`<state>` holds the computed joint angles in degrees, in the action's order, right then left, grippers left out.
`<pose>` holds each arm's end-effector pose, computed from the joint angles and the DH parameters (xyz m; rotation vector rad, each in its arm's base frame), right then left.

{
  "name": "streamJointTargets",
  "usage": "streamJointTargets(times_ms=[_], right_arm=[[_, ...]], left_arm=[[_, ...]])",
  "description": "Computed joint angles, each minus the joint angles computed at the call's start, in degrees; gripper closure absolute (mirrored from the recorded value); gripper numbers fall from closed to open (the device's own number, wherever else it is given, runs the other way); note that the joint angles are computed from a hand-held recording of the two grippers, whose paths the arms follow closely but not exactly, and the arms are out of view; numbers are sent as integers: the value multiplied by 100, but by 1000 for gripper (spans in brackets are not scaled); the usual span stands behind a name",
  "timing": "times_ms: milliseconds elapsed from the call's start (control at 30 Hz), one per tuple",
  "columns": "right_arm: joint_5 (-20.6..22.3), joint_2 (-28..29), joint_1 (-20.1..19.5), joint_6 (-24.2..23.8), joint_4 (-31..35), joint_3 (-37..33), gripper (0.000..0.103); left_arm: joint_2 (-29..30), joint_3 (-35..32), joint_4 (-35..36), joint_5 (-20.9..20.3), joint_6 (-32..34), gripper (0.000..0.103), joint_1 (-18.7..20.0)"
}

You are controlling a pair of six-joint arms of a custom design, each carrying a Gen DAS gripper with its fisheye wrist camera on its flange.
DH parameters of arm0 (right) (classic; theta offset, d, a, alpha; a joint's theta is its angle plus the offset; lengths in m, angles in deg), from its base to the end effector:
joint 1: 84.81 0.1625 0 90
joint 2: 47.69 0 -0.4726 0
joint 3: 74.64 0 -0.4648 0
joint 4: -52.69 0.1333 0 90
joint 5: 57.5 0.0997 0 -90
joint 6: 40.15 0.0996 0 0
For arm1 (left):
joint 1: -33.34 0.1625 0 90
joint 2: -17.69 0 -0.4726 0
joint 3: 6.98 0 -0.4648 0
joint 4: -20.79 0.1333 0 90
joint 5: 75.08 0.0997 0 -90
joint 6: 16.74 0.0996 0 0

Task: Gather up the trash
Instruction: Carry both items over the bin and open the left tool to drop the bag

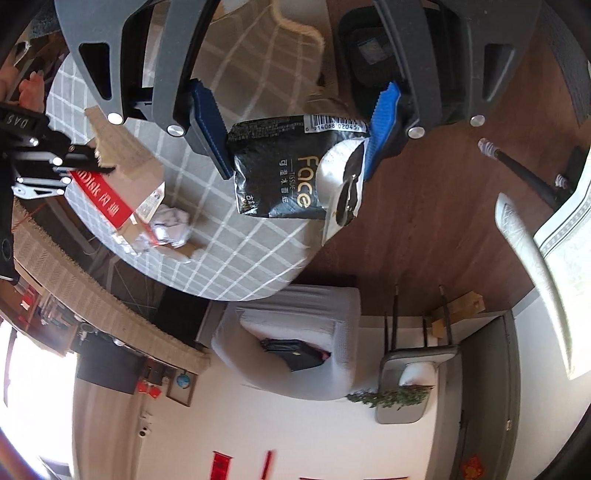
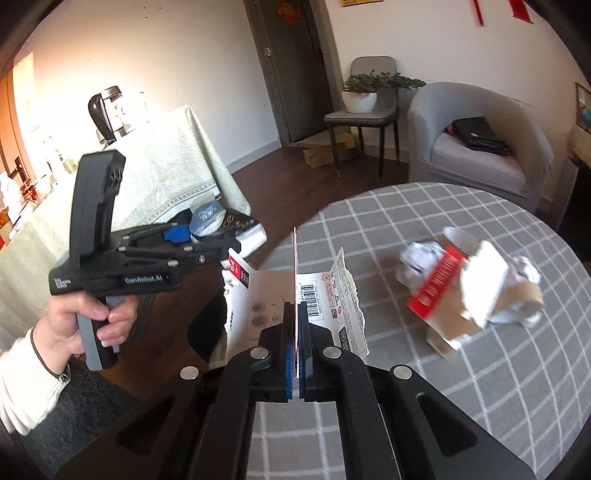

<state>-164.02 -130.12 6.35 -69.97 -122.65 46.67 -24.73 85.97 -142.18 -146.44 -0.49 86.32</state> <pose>0.1163 -0.5597 0.3457 0.5195 -2.4598 0.9533 -0.3333 -0.7162 0.0733 1.1846 2.5672 -0.6350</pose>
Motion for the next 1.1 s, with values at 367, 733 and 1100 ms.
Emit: streamJointTargets(times_ms=[367, 733, 1100], right_arm=[[-84, 726, 422, 165, 139, -501, 102], [-342, 1450, 669, 464, 392, -1024, 101], [-538, 1997, 772, 623, 684, -1400, 102]], left_arm=[[-125, -10, 445, 208, -34, 33, 414], [-97, -53, 819, 481, 37, 33, 806], [-31, -171, 1345, 553, -113, 32, 1071]])
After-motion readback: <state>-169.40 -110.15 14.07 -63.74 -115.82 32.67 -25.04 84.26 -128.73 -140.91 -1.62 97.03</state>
